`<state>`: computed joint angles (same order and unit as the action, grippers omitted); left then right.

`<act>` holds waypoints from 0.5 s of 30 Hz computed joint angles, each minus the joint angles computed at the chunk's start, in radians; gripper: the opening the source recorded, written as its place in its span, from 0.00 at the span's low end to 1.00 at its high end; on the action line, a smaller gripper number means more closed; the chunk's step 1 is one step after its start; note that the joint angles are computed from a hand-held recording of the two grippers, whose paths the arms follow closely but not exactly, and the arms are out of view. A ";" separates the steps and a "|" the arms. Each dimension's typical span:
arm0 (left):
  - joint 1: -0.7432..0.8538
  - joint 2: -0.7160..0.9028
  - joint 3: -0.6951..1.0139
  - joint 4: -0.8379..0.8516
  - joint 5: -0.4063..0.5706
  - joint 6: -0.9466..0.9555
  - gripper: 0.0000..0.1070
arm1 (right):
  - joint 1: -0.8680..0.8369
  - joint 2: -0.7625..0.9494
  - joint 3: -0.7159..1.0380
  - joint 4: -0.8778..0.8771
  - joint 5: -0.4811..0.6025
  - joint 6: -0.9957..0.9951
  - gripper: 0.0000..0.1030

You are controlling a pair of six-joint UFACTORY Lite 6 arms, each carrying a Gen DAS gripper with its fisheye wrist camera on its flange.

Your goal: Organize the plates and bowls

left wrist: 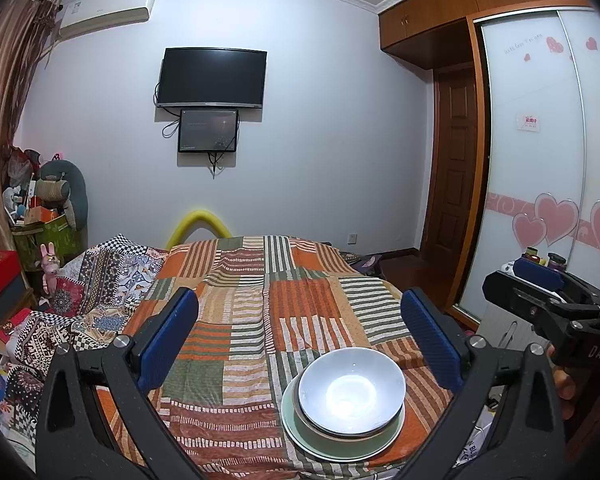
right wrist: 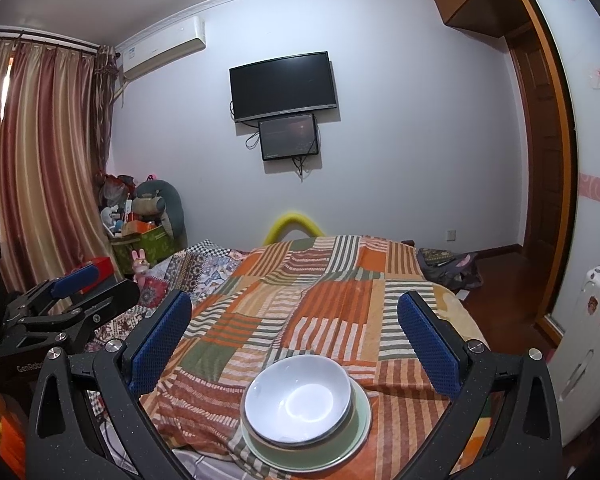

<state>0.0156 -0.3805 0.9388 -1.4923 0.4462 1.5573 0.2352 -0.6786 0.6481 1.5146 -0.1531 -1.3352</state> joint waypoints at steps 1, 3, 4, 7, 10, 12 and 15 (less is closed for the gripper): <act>0.000 0.000 0.000 0.000 0.000 -0.001 0.96 | -0.007 -0.001 -0.002 -0.008 0.006 0.008 1.00; 0.000 0.002 0.000 -0.002 0.000 0.000 0.96 | -0.012 -0.002 -0.005 -0.014 0.012 0.016 1.00; 0.000 0.002 0.000 -0.003 0.000 0.000 0.96 | -0.015 -0.002 -0.004 -0.007 0.015 0.008 1.00; 0.000 0.006 0.003 0.001 0.002 -0.005 0.96 | -0.018 -0.001 -0.003 0.001 0.018 0.002 1.00; -0.003 0.006 0.003 0.000 0.000 -0.002 0.96 | -0.016 -0.002 -0.003 0.004 0.016 -0.003 1.00; -0.005 0.006 0.002 -0.005 -0.003 0.003 0.96 | -0.013 -0.002 -0.006 -0.019 0.012 0.022 1.00; -0.004 0.008 0.002 -0.008 0.002 0.004 0.96 | -0.014 -0.001 -0.006 -0.018 0.014 0.021 1.00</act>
<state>0.0113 -0.3726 0.9405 -1.5000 0.4481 1.5611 0.2211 -0.6798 0.6424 1.4971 -0.1392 -1.3147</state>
